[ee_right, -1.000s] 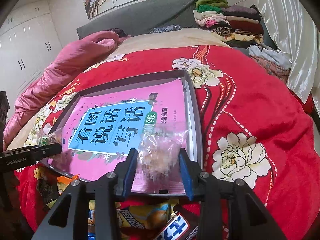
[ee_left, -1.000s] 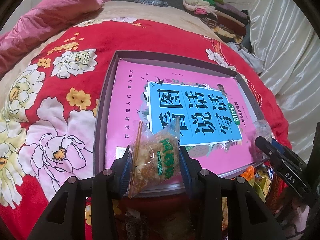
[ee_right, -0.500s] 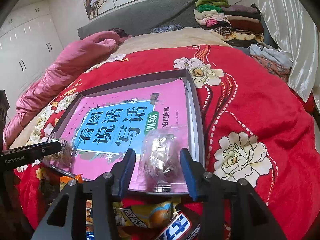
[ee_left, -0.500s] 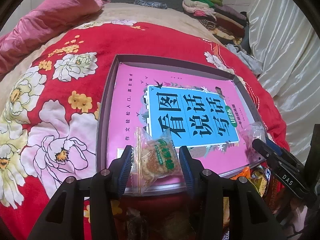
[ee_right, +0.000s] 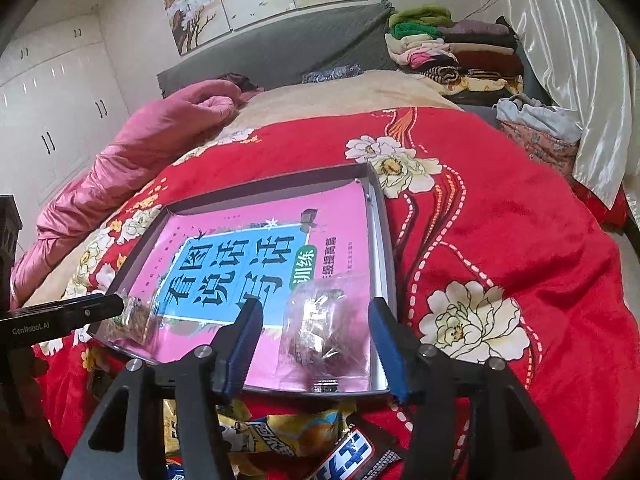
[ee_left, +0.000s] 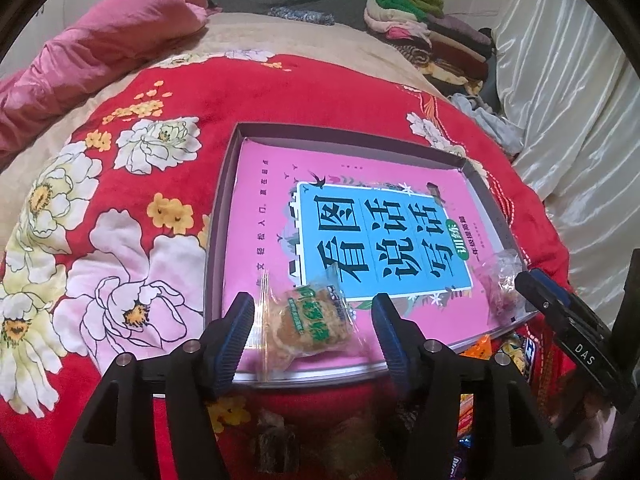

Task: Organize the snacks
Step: 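Open both grippers to release the bags inside the tray, then withdraw both grippers from the tray toward the remaining snacks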

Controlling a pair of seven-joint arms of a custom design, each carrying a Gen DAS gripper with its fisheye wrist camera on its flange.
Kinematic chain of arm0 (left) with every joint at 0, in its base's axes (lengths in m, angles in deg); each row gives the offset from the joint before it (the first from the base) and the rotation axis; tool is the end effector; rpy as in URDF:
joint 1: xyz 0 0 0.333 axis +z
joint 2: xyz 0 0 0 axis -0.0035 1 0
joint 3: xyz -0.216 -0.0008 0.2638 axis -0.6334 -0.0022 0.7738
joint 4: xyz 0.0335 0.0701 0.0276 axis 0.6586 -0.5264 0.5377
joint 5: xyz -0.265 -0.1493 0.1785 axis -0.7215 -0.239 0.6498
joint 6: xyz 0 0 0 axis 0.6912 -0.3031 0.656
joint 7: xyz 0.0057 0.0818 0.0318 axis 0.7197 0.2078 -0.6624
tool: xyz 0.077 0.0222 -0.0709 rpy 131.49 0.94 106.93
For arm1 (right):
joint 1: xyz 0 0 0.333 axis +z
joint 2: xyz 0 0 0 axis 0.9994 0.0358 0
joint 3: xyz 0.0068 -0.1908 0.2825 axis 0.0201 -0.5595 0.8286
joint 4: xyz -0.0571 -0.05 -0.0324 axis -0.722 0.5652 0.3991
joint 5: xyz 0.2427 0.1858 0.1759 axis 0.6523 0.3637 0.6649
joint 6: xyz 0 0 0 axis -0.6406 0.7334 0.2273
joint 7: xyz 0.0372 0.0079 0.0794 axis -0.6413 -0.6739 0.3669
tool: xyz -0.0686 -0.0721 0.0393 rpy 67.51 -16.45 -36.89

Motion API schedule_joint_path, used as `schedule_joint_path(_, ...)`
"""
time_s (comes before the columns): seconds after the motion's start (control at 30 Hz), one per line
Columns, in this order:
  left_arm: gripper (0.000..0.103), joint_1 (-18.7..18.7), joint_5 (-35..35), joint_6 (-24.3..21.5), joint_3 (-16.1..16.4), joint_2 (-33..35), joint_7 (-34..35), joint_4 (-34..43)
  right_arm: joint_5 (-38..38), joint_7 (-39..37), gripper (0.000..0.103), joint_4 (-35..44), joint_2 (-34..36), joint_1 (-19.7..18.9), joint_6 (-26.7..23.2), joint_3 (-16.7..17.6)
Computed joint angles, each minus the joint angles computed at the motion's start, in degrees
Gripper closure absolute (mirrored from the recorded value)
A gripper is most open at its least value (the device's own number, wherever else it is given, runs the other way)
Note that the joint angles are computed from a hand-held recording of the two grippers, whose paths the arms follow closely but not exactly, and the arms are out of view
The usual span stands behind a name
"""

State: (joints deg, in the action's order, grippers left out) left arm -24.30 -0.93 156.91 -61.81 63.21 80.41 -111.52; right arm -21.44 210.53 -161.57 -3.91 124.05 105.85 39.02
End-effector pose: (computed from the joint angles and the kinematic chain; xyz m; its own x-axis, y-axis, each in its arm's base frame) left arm 0.6067 -0.3208 0.4801 -0.0321 -0.9742 0.2233 -0.8277 -0.0994 -0.5523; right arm 0.5839 0.4000 0.4522 0.1568 -0.9577 -0.2414 -0.6735 0.0751 -0.7354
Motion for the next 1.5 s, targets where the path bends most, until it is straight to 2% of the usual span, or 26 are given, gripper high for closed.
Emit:
schedule_joint_path(0.3, 0.035, 0.12, 0.14, 1.39, 0.06, -1.74, -0.53, -1.59, -3.10, 4.45, 0.042, -2.02, -1.32, 2.15, 4.72, -3.84)
schedule_joint_path(0.37, 0.028, 0.00, 0.56, 1.68, 0.24, -2.07, -0.99, -1.87, -4.07, 5.57, 0.039, -2.34, -1.54, 3.18, 5.68, -5.29)
schedule_joint_path(0.4, 0.027, 0.05, 0.67, 1.98, 0.23, -2.34, -1.11, -2.15, -4.69, 6.07, 0.037, -2.50, -1.69, 3.68, 6.32, -6.01)
schedule_joint_path(0.77, 0.025, 0.44, 2.95, 4.32, 0.15, -5.49, -2.38, -4.91, -7.42, 8.04, 0.036, -3.07, -2.58, 5.27, 7.24, -7.88)
schedule_joint_path(0.93, 0.025, -0.15, 6.02, 4.77, 0.97, -6.92, -4.61, -6.38, -9.51, 10.29, 0.035, -3.80, -3.27, 6.57, 8.11, -9.56)
schedule_joint_path(1.13, 0.025, 0.63, 6.93, 5.05, 0.07, -7.91, -5.17, -7.55, -12.23, 12.30, 0.031, -4.51, -4.16, 7.27, 8.55, -10.24)
schedule_joint_path(1.23, 0.025, 0.99, 7.11, 5.16, -0.49, -8.36, -4.73, -7.99, -13.59, 13.72, 0.031, -4.99, -4.64, 7.53, 9.08, -10.50)
schedule_joint_path(1.27, 0.025, 0.96, 7.34, 5.18, -0.53, -8.55, -4.79, -8.11, -14.72, 15.28, 0.031, -5.33, -4.86, 8.53, 9.61, -11.81)
schedule_joint_path(1.5, 0.025, 1.31, 6.93, 5.08, -1.68, -9.14, -3.58, -8.79, -19.33, 21.58, 0.029, -7.00, -6.60, 10.12, 10.02, -13.79)
